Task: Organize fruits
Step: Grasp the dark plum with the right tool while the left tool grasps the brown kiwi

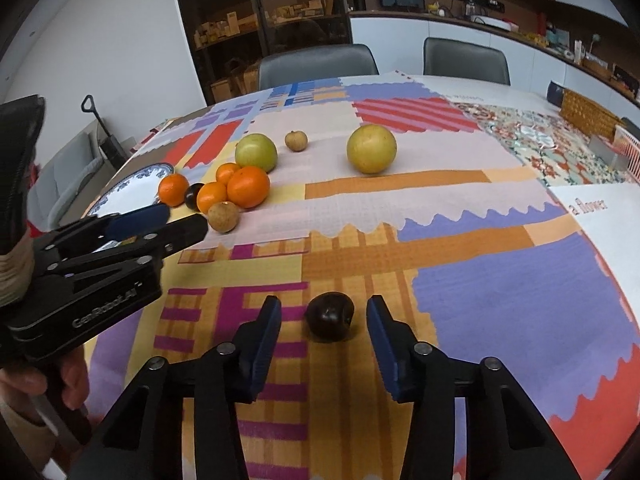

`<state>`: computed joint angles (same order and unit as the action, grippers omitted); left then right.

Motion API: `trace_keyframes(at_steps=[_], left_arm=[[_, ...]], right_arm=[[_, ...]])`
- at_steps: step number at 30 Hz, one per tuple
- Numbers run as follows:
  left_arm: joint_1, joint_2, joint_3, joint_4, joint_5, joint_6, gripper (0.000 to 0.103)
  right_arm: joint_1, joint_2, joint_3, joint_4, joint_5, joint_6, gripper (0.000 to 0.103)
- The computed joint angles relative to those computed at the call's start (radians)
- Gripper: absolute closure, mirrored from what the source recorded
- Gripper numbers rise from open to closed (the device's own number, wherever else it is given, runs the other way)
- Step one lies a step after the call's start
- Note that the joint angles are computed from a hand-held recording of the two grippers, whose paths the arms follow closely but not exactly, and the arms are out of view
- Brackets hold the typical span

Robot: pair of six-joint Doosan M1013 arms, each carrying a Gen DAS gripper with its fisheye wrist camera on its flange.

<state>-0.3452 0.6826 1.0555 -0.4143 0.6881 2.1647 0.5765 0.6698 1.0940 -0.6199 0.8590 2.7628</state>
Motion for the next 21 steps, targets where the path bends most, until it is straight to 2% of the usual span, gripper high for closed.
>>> trace_keyframes(at_steps=[8,12,16,21], left_arm=[[-0.011,0.047,-0.077,0.081,0.074,-0.094,0.068],[-0.016,0.063,-0.100,0.108,0.095,-0.118,0.069],[-0.021,0.066,-0.102,0.136,0.084,-0.136,0.070],[-0.021,0.077,-0.121,0.142,0.097,-0.152,0.075]], right_arm=[[-0.015,0.008,-0.011,0.048,-0.010,-0.020,0.076],[-0.022,0.007,-0.009,0.054,-0.025,-0.020,0.076],[-0.025,0.007,-0.007,0.056,-0.034,-0.014,0.077],[-0.029,0.007,-0.009,0.057,-0.046,-0.007,0.077]])
